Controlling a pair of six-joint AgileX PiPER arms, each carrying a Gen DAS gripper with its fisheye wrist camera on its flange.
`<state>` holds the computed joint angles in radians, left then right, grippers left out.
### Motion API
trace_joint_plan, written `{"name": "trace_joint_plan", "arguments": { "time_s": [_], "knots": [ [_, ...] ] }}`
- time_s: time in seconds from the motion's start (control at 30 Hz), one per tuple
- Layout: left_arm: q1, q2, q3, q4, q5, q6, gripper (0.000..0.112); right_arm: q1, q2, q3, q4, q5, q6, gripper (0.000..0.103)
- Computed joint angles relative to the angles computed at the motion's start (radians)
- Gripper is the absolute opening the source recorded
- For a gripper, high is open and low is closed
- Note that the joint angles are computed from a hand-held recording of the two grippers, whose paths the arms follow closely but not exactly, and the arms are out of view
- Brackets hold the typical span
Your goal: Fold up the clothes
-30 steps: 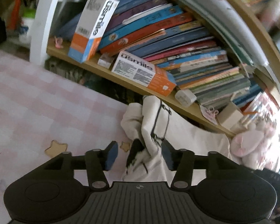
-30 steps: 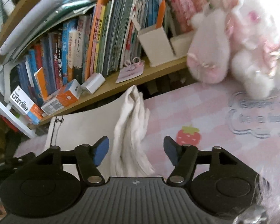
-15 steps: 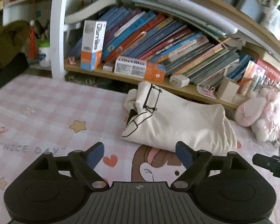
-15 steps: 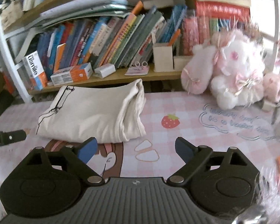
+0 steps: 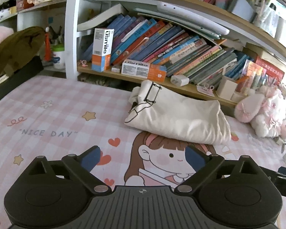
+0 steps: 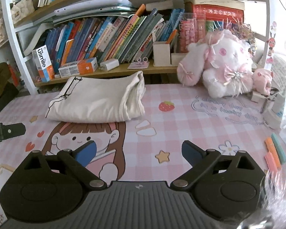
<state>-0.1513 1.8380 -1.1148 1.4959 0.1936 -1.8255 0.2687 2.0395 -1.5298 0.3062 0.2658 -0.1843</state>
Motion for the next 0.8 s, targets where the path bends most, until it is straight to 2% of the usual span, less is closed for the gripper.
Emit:
{"name": "trace_joint_plan", "arguments": {
  "time_s": [0.3,0.57,0.8],
  "knots": [
    [-0.026,-0.023,0.032,0.016,0.019,-0.017,0.099,0.002,-0.028,0.039,0.035,-0.014,-0.044,0.098],
    [-0.025,-0.017,0.014,-0.079,0.022,0.084,0.100,0.009,-0.029,0.036,0.055,-0.014,-0.078,0.098],
    [-0.028,-0.016,0.012,-0.107,0.027,0.118,0.103,0.012,-0.024,0.027,0.007,-0.006,-0.027,0.098]
  ]
}}
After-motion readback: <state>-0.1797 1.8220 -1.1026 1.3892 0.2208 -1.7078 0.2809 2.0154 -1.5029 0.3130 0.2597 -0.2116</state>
